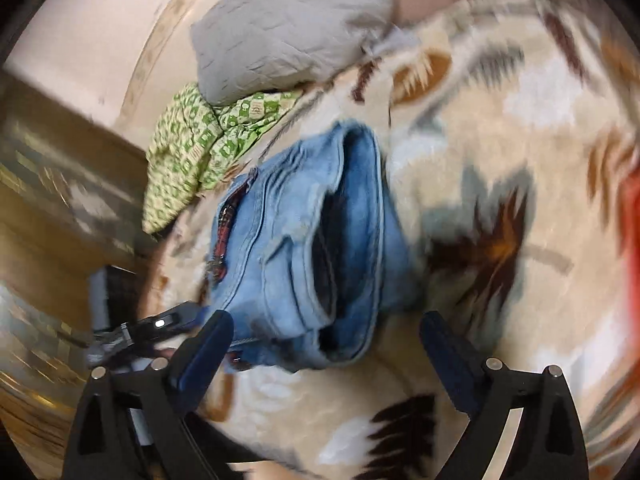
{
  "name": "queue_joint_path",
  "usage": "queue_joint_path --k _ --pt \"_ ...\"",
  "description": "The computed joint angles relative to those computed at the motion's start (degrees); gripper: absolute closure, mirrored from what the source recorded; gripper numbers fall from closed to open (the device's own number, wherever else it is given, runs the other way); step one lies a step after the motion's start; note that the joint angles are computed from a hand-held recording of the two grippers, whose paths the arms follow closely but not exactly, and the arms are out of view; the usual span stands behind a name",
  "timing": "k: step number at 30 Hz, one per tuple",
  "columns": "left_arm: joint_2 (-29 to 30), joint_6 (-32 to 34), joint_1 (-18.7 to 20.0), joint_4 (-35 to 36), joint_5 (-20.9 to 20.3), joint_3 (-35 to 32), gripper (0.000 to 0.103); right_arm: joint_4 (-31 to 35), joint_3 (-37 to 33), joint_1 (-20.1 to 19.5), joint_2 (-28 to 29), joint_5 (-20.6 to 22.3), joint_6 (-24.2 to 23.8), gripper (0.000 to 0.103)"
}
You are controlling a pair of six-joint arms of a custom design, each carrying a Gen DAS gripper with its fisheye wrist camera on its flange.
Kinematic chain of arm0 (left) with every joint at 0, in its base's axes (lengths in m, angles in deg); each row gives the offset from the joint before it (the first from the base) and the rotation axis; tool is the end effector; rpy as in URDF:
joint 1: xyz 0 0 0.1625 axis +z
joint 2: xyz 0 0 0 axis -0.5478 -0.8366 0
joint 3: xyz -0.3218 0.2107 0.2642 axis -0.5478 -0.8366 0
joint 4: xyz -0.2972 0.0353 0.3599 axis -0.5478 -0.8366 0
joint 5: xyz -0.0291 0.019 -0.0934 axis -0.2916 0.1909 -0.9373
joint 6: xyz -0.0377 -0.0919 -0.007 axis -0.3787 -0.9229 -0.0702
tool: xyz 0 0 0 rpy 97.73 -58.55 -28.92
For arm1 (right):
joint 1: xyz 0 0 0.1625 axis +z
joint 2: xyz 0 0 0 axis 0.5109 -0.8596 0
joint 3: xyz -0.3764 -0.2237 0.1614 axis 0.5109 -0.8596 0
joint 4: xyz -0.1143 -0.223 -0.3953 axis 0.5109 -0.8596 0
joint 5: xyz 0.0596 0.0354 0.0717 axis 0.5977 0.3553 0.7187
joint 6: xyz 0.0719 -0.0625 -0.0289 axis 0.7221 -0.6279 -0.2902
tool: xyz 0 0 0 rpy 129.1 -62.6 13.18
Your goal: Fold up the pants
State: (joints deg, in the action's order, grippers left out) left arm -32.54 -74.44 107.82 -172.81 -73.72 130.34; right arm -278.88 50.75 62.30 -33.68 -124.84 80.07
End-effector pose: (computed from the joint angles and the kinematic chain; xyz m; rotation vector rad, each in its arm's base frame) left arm -0.0259 -0.6265 0.1884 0.5200 3.0213 -0.1561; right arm 0.1420 -0.4931 0.0784 -0.2455 -2.8761 0.9560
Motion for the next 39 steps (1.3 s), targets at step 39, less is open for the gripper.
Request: queue_joint_path --k 39 --pt "8.1 1.8 -4.2 -7.4 5.3 -0.8 0.0 18.5 -12.8 -7.2 3.9 13.2 -3.8 0.0"
